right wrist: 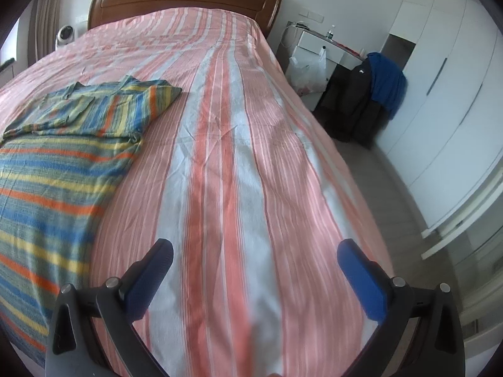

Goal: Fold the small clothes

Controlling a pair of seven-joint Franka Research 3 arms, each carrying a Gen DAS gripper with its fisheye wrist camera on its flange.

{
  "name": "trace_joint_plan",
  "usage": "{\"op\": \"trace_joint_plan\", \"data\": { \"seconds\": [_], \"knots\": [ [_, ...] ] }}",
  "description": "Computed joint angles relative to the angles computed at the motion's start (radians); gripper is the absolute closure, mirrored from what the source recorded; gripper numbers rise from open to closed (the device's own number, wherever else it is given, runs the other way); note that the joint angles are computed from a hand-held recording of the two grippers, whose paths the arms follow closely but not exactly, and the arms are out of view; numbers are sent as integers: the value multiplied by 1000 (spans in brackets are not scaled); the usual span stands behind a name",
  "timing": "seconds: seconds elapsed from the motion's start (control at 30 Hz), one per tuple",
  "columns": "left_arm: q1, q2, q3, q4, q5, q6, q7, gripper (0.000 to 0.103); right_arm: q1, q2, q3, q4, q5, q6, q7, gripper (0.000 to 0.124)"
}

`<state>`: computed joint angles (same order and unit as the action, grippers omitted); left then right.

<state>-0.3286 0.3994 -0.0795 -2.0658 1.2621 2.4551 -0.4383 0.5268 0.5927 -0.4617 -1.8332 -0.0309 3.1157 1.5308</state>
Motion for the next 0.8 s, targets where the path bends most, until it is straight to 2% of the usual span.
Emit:
{"op": "trace_joint_plan", "data": {
  "seconds": [0.37, 0.57, 0.8],
  "knots": [
    [0, 0, 0, -1, 1, 0, -1, 1, 257, -12, -282, -62, -110, -16, 169, 21],
    [-1, 0, 0, -1, 2, 0, -2, 1, 315, -3, -345, -72, -138, -15, 201, 21],
    [-1, 0, 0, -1, 3, -1, -4, 0, 329, 1, -367, -74, -144, -21, 220, 21]
  ]
}}
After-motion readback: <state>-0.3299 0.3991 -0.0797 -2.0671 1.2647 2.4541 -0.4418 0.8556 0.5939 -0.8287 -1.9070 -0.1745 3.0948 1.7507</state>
